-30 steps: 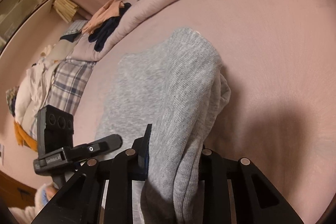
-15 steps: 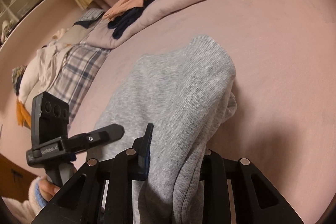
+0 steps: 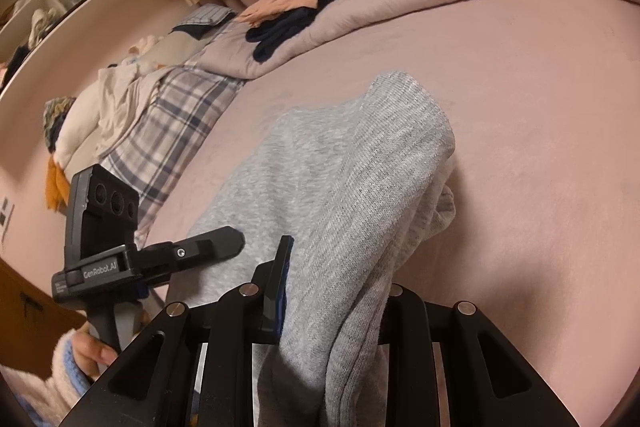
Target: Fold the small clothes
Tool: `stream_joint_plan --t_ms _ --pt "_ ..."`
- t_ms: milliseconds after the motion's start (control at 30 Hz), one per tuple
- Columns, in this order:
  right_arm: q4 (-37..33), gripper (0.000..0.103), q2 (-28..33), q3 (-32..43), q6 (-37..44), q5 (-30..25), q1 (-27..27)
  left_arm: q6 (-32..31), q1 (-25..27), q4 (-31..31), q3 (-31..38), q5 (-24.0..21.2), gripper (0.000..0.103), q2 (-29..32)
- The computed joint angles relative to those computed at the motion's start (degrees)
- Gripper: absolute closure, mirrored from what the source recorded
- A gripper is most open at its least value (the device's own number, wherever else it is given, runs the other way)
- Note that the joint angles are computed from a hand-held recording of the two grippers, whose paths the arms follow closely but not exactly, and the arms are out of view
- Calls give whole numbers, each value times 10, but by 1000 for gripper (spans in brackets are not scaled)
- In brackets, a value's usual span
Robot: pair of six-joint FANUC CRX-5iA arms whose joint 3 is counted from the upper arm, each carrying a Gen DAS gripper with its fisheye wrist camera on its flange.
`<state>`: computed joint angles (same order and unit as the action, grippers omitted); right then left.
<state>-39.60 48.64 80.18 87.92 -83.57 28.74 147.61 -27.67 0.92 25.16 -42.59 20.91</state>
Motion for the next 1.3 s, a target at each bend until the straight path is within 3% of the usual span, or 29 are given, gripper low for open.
stream_joint_plan --t_ms 133,667,1300 --pt "1 76 -34 -53 25 23 6 20 -10 -27 -6 -3 47 -15" --pt "53 76 -87 -122 72 73 53 110 -35 -112 -90 29 48 -95" --pt "96 76 -58 -72 62 39 88 159 -26 -116 -180 78 47 -154"
